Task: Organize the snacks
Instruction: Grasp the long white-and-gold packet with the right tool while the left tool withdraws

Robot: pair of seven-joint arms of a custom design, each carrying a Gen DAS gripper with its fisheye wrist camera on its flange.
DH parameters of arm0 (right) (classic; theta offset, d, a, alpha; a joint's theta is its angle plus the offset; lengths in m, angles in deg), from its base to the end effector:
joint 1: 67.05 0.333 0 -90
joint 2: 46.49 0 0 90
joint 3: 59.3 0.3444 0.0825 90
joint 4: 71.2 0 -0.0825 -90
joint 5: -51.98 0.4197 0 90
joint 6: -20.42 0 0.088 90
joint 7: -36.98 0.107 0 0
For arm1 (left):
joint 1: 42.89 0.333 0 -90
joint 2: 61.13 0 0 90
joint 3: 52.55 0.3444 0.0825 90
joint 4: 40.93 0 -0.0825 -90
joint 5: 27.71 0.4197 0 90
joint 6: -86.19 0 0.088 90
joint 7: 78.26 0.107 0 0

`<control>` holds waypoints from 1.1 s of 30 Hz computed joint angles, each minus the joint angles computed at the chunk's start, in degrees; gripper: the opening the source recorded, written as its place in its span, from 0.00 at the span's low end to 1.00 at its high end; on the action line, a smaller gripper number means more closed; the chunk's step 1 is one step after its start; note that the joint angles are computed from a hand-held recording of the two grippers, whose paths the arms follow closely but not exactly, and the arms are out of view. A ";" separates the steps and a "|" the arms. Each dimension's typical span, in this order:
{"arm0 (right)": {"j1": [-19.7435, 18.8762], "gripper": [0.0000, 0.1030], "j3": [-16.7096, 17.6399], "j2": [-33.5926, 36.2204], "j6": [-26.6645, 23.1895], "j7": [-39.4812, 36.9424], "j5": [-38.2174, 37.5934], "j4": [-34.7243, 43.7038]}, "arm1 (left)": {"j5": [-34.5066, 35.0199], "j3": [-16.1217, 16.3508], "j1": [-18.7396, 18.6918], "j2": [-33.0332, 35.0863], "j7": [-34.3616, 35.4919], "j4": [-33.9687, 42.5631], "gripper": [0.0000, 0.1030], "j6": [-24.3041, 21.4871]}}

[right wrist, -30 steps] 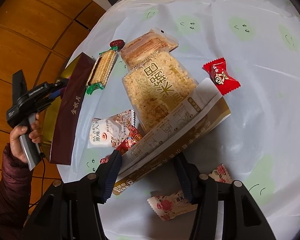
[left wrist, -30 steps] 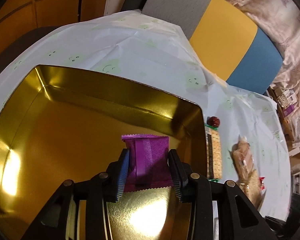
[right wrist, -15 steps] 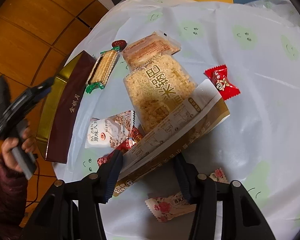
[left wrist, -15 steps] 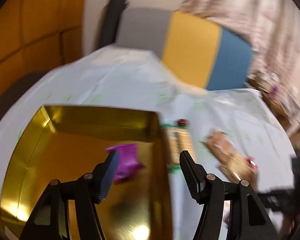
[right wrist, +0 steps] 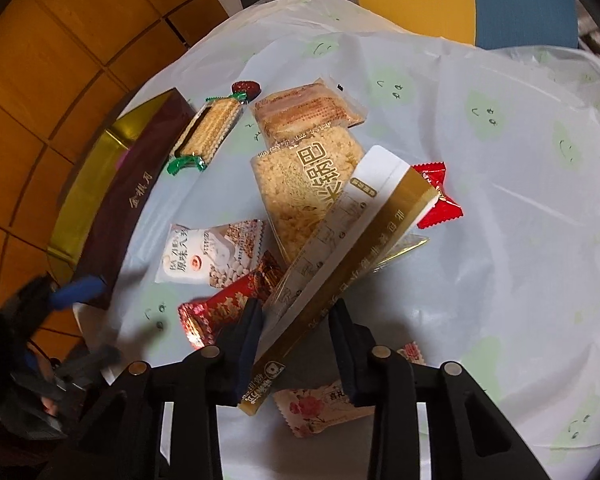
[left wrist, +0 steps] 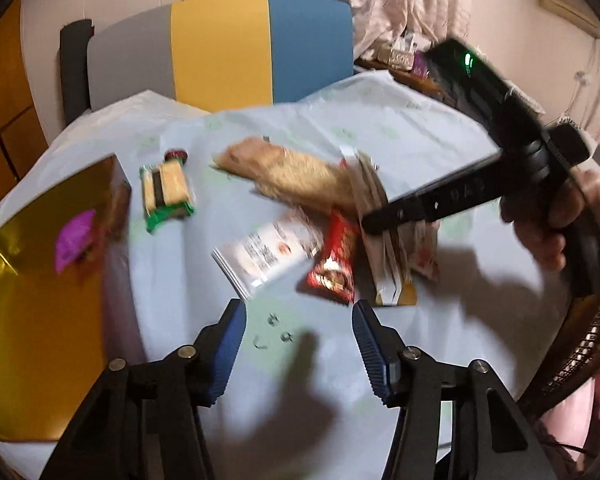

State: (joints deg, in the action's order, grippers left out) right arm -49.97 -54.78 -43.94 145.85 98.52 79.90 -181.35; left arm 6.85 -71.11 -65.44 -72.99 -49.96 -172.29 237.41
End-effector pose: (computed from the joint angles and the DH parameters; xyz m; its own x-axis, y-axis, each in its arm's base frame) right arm 0.5777 0.2462 0.5066 0.6061 -0.7335 -0.3076 -0.7894 -0.5074 -0.3456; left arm 0.3976 -0.3758 0.4964 -0.1266 -0.9907 0.0502 -0.7619 0.0648 -0.6444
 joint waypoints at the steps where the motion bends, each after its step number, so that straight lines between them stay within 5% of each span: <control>1: 0.12 0.34 0.05 -0.14 0.48 0.12 -0.68 -0.26 | 0.66 -0.29 0.24 0.16 -0.86 0.01 0.54 -0.36; 14: 0.50 0.35 0.16 -0.12 1.20 0.57 -3.10 -0.40 | -0.10 1.02 0.86 6.89 6.09 7.91 0.54 -6.67; 22: 0.52 0.35 0.13 0.09 0.85 0.59 -3.26 -0.12 | -7.84 2.37 1.70 8.92 11.27 7.13 0.61 -2.39; 23: 0.48 0.34 0.10 0.11 0.76 0.54 -3.16 -0.08 | -7.92 2.22 1.64 8.55 11.31 6.61 0.60 -2.33; 26: 0.58 0.32 0.19 -0.20 1.29 0.01 -3.38 -0.37 | -7.45 1.65 1.21 6.32 10.28 4.29 0.32 -1.97; 33: 0.78 0.24 0.28 -1.68 3.30 -0.50 -5.18 -1.79 | -7.49 0.83 -0.18 0.98 5.26 -2.20 0.28 2.13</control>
State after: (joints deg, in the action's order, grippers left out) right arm -49.19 -54.50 -45.63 149.14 98.03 74.72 -183.14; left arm -0.64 -70.28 -65.63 -72.01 -44.71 -174.49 239.54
